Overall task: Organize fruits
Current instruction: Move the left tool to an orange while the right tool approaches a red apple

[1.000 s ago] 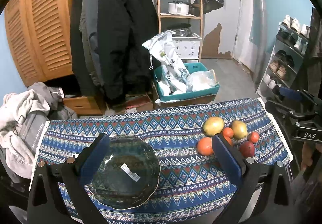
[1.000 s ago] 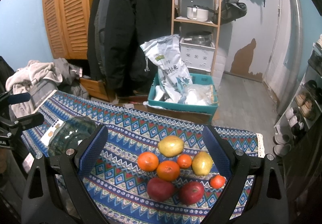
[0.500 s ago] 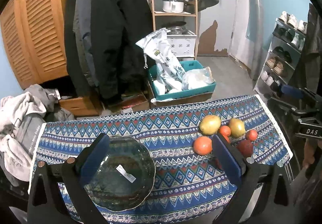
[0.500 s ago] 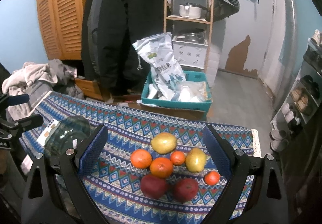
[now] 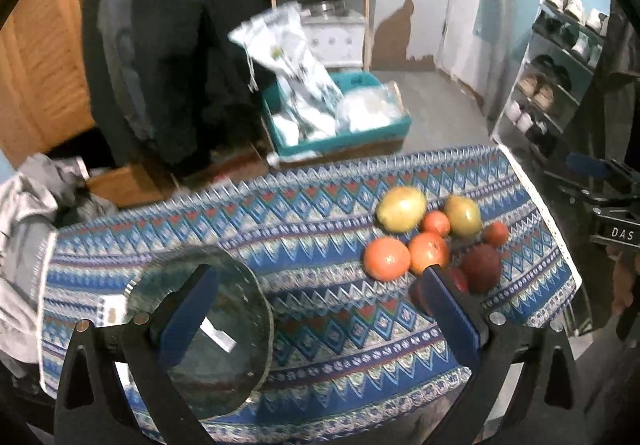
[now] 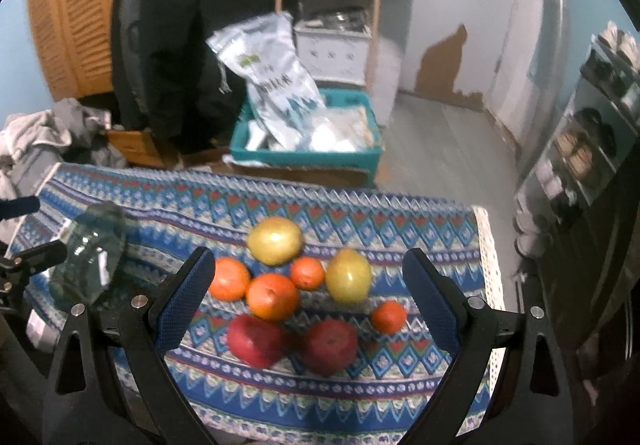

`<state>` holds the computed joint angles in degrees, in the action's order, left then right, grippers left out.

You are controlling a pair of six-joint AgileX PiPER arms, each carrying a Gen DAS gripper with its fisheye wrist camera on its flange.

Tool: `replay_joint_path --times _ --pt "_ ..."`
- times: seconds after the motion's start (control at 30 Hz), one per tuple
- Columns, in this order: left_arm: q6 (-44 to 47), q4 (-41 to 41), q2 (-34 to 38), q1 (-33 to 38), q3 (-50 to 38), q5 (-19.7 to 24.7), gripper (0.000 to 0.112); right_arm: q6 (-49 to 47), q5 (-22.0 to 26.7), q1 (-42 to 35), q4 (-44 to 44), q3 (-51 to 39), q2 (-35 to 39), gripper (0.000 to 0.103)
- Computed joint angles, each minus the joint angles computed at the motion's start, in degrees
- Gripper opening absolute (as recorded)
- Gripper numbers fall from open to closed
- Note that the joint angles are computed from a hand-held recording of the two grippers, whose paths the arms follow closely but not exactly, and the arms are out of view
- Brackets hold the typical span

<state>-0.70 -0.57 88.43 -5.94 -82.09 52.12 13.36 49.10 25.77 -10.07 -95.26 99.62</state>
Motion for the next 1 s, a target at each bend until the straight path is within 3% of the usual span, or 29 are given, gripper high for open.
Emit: replay_joint_path --times 0.17,0.53,1.0 --pt "0.60 -0.90 3.65 0.14 -0.21 0.62 0.102 -1.24 1.26 -3.33 3.64 0.84 2.12 0.093" --pt "-0.50 3.50 8.62 -2.83 0.65 -3.39 0.102 -1.62 3.90 -6.08 6.29 1.12 8.16 0.093" --pt "1.33 1.30 19.35 -3.62 -3.23 -2.74 0.102 -2.71 7.87 -8.95 10.49 -0.60 18.03 0.093"
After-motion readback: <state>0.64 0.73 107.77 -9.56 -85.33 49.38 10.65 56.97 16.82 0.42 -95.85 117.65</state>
